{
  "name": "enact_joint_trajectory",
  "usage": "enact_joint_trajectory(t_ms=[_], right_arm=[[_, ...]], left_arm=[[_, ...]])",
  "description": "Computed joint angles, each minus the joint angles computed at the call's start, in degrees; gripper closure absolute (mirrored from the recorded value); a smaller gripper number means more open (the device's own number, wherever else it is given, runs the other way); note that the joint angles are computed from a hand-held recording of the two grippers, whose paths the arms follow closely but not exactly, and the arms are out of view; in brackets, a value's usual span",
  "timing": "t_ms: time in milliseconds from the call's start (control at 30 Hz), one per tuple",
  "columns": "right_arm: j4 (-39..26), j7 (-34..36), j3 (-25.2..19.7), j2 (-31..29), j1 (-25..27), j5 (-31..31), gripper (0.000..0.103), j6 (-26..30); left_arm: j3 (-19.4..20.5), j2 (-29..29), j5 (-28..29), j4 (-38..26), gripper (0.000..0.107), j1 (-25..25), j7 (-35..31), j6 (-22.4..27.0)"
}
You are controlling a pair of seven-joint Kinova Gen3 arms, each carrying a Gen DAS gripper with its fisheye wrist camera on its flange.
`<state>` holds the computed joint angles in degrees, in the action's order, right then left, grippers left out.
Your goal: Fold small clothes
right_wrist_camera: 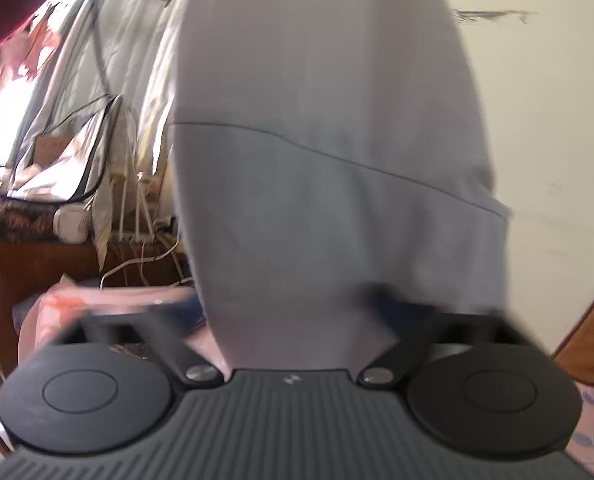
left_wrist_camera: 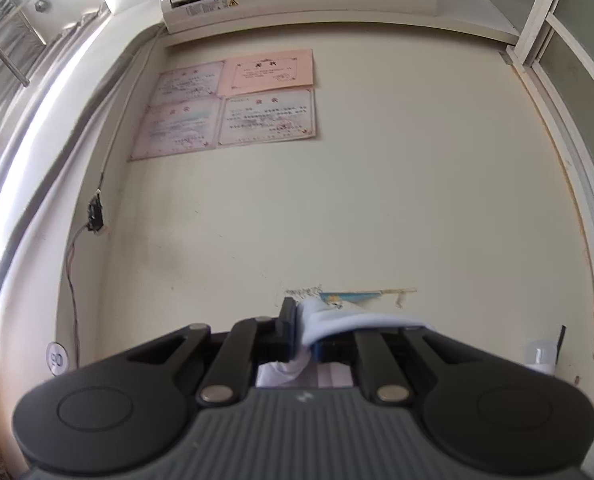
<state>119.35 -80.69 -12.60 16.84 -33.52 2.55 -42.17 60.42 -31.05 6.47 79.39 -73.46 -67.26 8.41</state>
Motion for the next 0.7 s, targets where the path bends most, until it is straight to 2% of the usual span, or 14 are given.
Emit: enact_joint_trajectory(t_ms=[33, 100, 133, 267, 300, 367, 500, 567, 700], right_arm=[[-0.05, -2.33, -1.66, -0.94, 1.89, 1.13, 0.097, 1.61], [0.77, -6.06, -3.67, -3.53, 6.41, 2.24, 0.097, 2.04], [1.59, -6.52, -3.09, -4.77, 7.21, 2.12, 0.097, 0.85], [5.31, -1.83, 4.14, -12.1, 5.89, -4.87, 0.097, -6.15], [6.2, -1.27, 5.18, -14.76, 6.93, -5.57, 0.097, -7.07], [6.83, 0.41, 4.47, -20.07, 10.57, -7.41, 0.097, -7.67], [5.68, 2.1, 3.37, -29.39, 15.13, -10.55, 0.097, -3.61], [4.14, 2.69, 2.16, -32.4, 15.41, -12.44, 0.097, -0.96], [-0.32, -4.43, 8.11, -34.51, 15.13, -6.81, 0.097, 4.33]], left_arm=[[-0.43, -0.26, -0.1, 0.05, 0.101, -0.07, -0.08, 0.16], [-1.77, -0.81, -0.43, 0.63, 0.101, 0.29, -0.34, 0.09], [-2.66, -0.97, -0.73, 1.25, 0.101, 0.9, -0.61, -0.28], [-6.99, -1.64, -2.63, 5.3, 0.101, 4.9, -2.35, -3.58], [-8.14, -1.46, -3.12, 6.29, 0.101, 6.42, -2.92, -4.25], [-10.87, -0.85, -4.08, 8.26, 0.101, 10.09, -4.19, -5.35], [-17.32, 1.34, -5.16, 11.48, 0.101, 18.77, -6.27, -6.01], [-21.42, 2.57, -5.5, 12.88, 0.101, 23.96, -7.1, -5.88], [-27.89, 4.54, -6.08, 14.74, 0.101, 32.16, -8.22, -4.78]])
